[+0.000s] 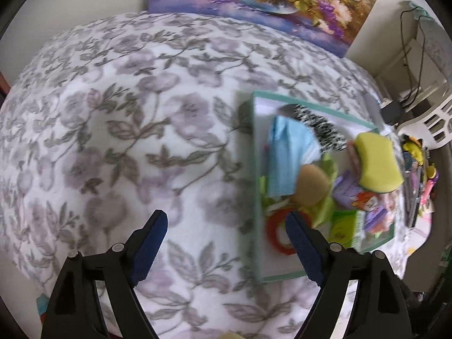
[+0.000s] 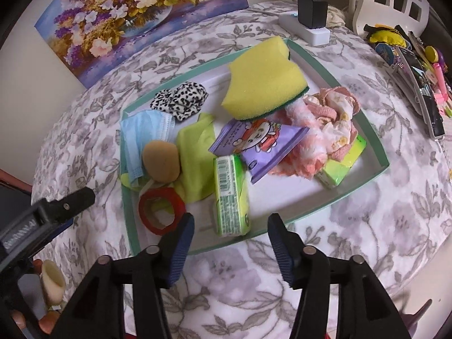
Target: Organize soft objects
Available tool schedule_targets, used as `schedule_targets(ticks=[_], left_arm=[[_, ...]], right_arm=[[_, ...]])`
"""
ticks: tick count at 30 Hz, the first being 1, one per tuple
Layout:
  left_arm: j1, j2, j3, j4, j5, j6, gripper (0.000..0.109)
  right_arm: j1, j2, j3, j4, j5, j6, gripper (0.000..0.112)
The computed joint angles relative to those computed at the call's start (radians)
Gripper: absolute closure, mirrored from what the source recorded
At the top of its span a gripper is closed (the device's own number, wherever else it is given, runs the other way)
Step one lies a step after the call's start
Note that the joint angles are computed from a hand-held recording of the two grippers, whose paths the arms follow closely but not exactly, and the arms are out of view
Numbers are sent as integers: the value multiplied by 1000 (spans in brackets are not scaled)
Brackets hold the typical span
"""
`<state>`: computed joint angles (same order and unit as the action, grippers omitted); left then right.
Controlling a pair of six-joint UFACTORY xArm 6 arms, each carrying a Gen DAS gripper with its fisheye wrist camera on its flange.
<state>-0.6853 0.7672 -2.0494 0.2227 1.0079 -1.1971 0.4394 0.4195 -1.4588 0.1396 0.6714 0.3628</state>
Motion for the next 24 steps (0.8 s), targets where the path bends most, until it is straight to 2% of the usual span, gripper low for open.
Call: schedule_targets(ticks=[6, 13, 24], left_arm=[[-23, -59, 94, 54, 42, -31, 19], [-46, -114, 184, 67, 58, -34, 19], [-87, -227, 337, 157, 77, -129, 19]], right_arm=[[18, -36, 63, 5, -31, 11, 41], [46, -84, 141, -49, -75, 62, 9], [80, -171, 266, -216, -159, 213, 9]])
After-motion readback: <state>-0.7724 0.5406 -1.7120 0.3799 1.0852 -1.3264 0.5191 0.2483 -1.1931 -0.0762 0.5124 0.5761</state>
